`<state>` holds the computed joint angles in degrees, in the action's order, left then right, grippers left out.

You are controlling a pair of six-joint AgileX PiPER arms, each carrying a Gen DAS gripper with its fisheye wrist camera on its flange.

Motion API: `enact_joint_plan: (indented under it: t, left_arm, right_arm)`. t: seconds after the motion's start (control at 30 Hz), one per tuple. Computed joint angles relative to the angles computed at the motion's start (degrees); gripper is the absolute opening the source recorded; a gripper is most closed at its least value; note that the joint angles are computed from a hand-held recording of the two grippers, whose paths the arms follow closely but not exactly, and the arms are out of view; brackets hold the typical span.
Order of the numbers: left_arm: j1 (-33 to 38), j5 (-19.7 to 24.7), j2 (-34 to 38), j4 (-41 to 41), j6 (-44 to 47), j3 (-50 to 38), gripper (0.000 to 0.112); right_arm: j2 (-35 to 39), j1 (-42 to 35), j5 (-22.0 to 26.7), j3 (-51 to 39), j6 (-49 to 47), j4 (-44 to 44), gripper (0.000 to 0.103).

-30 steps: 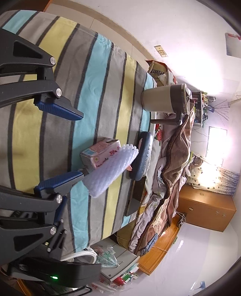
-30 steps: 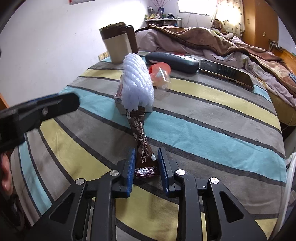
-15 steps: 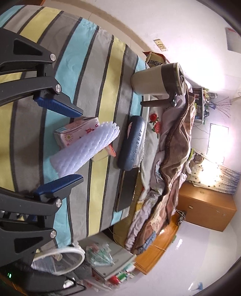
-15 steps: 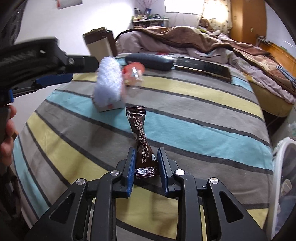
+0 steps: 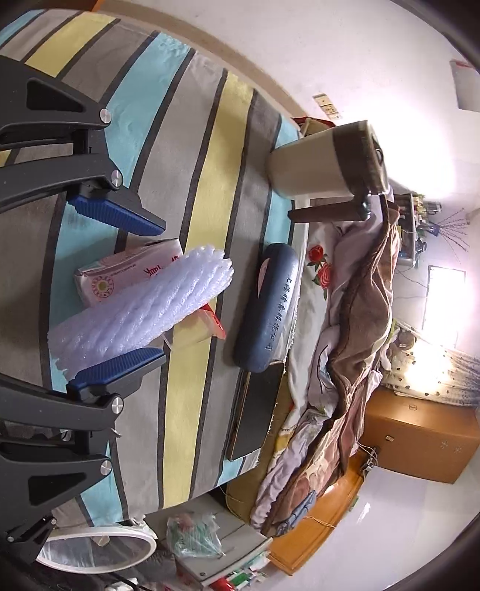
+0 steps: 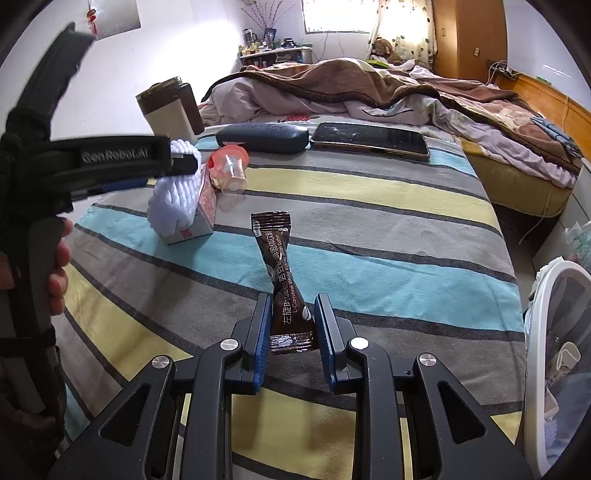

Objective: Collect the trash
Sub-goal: 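Grasp the white mesh foam sleeve with the left tool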

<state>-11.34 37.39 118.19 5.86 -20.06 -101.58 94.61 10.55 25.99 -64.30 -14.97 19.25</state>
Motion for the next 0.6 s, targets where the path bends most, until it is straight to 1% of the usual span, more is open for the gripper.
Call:
enact_joint_plan:
  t: [0.03, 0.1, 0.2, 0.33, 0.5, 0.6]
  left_arm:
    - [-0.1, -0.3, 0.0, 0.7, -0.4, 0.2, 0.060]
    - [-0.2, -0.6, -0.2, 0.5, 0.4, 0.6, 0.045]
    - [-0.1, -0.5, -0.2, -0.5, 1.8, 0.5, 0.036]
    - [0.2, -1.2, -0.9, -3.2, 3.9, 1.7, 0.031]
    - [-0.1, -1.9, -2.2, -2.3, 4.0, 3.6, 0.026]
    - [-0.8, -2.5, -3.4, -0.3, 2.9, 5.2, 0.025]
  right_arm:
    - [0.2, -0.1, 0.0, -0.1, -0.4, 0.4, 0.026]
    - [0.5, -0.1, -0.2, -0.3, -0.4, 0.5, 0.026]
    - [0.2, -0.4, -0.3, 0.1, -1.6, 1.8, 0.026]
    - [-0.2, -0.6, -0.6, 0.7, -1.9, 2.2, 0.026]
    - [-1.1, -0.8, -1.2, 1.4, -2.2, 2.9, 0.026]
    - [-1.8, -0.9, -1.6, 1.9, -2.5, 3.5, 0.026]
